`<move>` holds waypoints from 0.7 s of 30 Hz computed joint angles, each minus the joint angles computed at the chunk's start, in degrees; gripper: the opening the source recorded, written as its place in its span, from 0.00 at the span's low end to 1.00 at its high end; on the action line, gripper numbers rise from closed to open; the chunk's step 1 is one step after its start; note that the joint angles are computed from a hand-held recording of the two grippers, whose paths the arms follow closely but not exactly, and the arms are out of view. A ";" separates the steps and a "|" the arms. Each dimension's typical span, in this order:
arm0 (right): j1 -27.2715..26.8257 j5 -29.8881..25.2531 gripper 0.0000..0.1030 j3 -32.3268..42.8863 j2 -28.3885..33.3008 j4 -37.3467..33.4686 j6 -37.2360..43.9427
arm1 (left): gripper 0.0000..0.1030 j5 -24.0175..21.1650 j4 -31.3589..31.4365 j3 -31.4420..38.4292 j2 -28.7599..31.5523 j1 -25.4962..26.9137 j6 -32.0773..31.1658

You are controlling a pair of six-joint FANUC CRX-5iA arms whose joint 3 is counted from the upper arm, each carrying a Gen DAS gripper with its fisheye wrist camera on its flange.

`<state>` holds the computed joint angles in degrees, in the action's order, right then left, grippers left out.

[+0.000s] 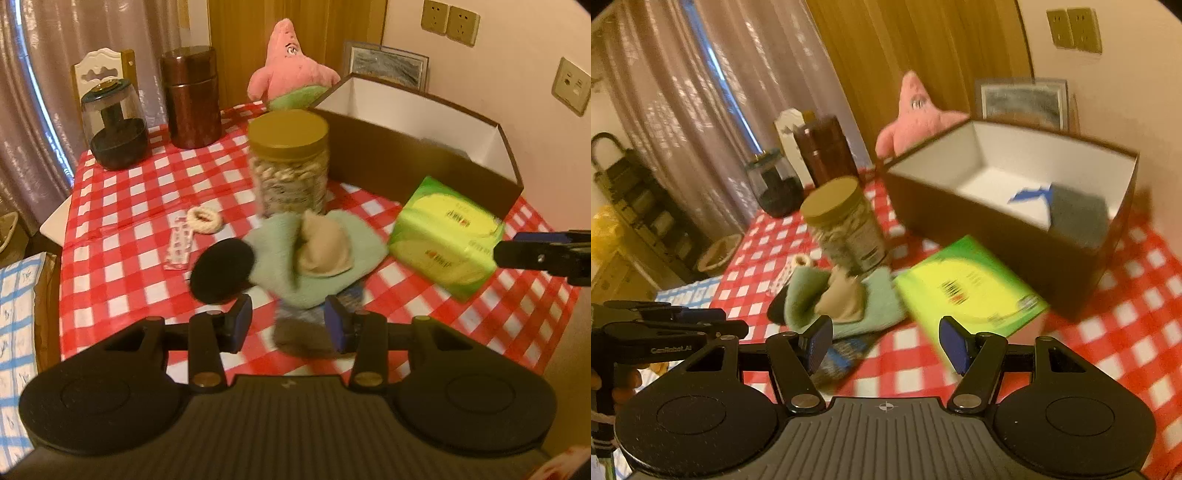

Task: Organize soft objects
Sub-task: 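Withdraw both open tools from the box back toward the soft items, then grasp the black foam disc with the left tool while the right tool grasps the beige stocking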

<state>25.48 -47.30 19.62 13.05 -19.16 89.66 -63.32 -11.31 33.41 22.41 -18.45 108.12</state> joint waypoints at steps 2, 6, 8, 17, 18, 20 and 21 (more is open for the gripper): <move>3.48 1.75 0.62 -2.08 -0.31 4.86 -6.71 | 0.39 2.12 2.92 -3.94 -2.00 2.56 -4.34; 10.03 4.07 0.62 -5.99 -0.08 15.87 -20.89 | 0.39 7.13 8.72 -11.42 -5.17 7.18 -13.58; 12.90 5.28 0.62 -8.18 0.44 22.46 -29.01 | 0.39 9.14 12.36 -14.53 -5.96 9.63 -18.88; 18.53 5.22 0.62 -9.06 5.66 40.30 -49.95 | 0.39 13.73 21.49 -18.61 -4.58 15.42 -34.94; 18.59 5.41 0.62 -8.54 6.47 41.57 -50.77 | 0.39 14.42 22.18 -18.66 -4.12 15.68 -36.25; 18.63 6.79 0.62 -8.69 7.49 44.80 -53.47 | 0.39 14.14 22.49 -17.24 -2.45 15.92 -37.35; 18.52 6.55 0.62 -7.77 8.33 45.07 -53.62 | 0.39 14.28 23.37 -16.79 -1.63 16.12 -38.47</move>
<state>44.01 -40.75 11.84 21.39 25.91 36.04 -49.04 12.07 16.62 20.78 -2.33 69.65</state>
